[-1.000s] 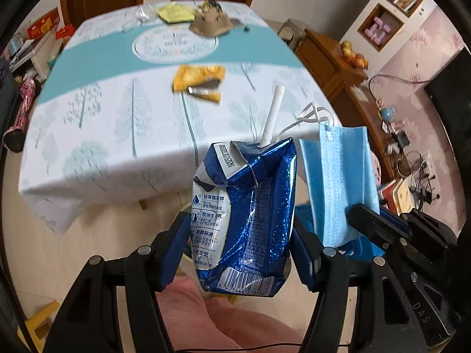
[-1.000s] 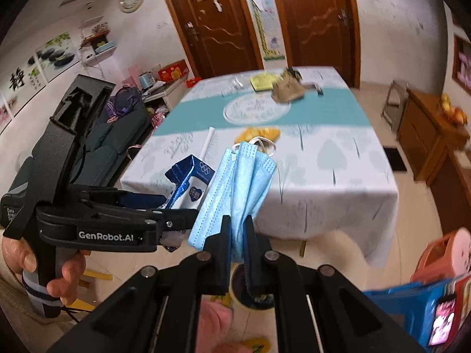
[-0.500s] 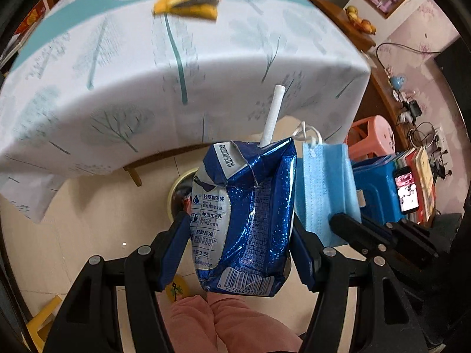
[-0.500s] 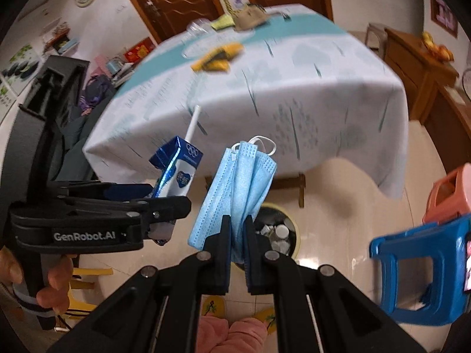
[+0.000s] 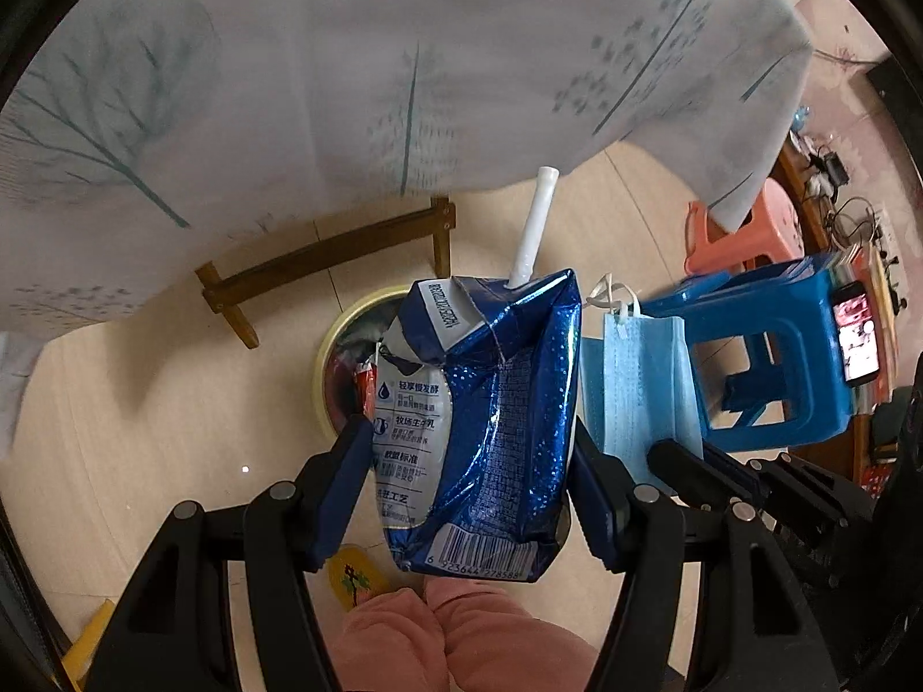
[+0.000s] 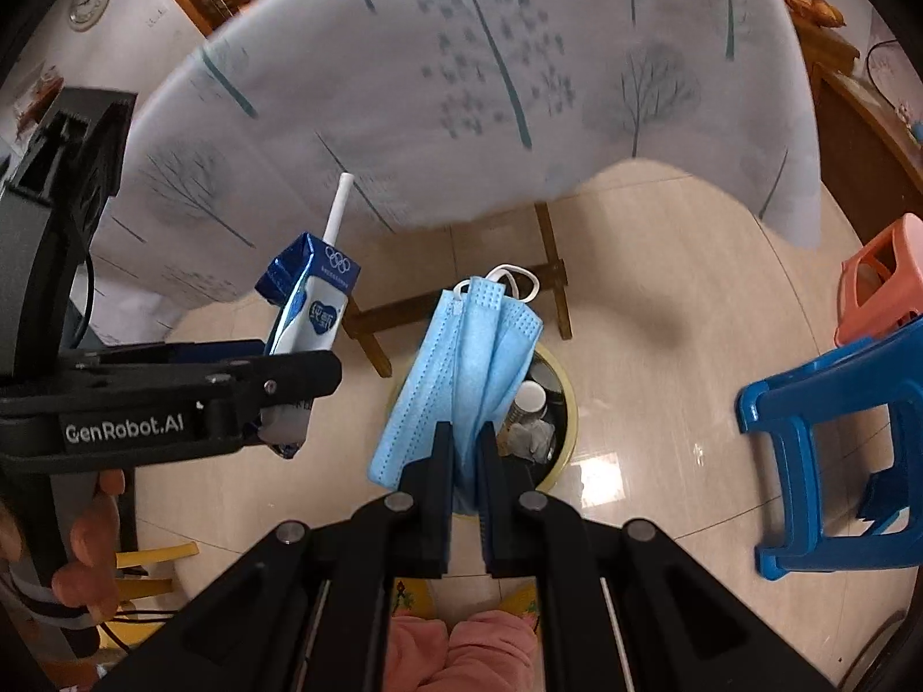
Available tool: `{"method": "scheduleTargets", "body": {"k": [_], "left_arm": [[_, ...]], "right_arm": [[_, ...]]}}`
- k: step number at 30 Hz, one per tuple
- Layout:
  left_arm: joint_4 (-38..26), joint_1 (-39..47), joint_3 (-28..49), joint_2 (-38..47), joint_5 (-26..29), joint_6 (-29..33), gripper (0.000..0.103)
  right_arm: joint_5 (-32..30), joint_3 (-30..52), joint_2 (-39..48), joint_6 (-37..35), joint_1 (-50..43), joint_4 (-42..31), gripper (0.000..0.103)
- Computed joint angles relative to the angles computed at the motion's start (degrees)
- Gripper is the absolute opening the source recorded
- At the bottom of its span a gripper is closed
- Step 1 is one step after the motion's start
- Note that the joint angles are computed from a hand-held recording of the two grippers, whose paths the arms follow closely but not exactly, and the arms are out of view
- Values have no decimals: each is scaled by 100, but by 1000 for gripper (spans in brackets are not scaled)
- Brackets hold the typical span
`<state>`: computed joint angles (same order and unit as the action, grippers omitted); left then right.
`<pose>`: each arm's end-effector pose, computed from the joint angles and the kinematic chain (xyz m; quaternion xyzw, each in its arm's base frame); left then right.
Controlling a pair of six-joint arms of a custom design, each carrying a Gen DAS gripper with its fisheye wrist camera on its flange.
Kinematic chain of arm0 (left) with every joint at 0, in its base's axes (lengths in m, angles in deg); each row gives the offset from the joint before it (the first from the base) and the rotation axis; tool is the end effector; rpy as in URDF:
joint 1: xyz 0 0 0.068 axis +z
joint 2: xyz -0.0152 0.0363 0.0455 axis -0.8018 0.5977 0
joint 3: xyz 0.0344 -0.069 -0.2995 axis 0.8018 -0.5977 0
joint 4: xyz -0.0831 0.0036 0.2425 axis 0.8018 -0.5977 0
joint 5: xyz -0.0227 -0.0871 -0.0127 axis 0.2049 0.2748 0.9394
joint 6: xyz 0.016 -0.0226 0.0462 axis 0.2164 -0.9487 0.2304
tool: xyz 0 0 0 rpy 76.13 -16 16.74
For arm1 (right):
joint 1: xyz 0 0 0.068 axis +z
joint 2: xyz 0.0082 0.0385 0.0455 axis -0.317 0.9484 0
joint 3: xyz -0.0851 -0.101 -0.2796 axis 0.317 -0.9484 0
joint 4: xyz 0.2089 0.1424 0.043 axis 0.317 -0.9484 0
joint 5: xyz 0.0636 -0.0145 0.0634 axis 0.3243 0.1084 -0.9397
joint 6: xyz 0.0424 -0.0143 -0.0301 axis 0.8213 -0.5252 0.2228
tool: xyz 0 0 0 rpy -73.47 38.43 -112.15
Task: Collect trash
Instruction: 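Carry the milk carton and mask over the trash bin and open both tools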
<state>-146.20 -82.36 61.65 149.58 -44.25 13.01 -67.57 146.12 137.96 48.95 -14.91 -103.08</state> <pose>0.1466 -0.0840 0.3396 -0.1366 0.9806 -0.1075 0.0911 0.1782 0.0223 0.3696 -0.1941 0.9596 0.1410 0.1468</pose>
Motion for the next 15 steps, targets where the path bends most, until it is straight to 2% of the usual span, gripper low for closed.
{"method": "scheduleTargets", "body": {"k": [9,10,12,15], "left_arm": [[1163,82,-1155,223,-111,163,65],[1291,45,-1265,265,-149,120,67],[1488,68,-1430,294,-158,100,81],[1631,64,-1490,363,-209,100,89]], "right_arm": [[182,-1159,-111,29,46,1064,7],[189,-1223,-80,-1,27,1154,7],[204,-1366,-35,-6,23,1335,7],[221,-1539,10,51,78,1568,7]]}}
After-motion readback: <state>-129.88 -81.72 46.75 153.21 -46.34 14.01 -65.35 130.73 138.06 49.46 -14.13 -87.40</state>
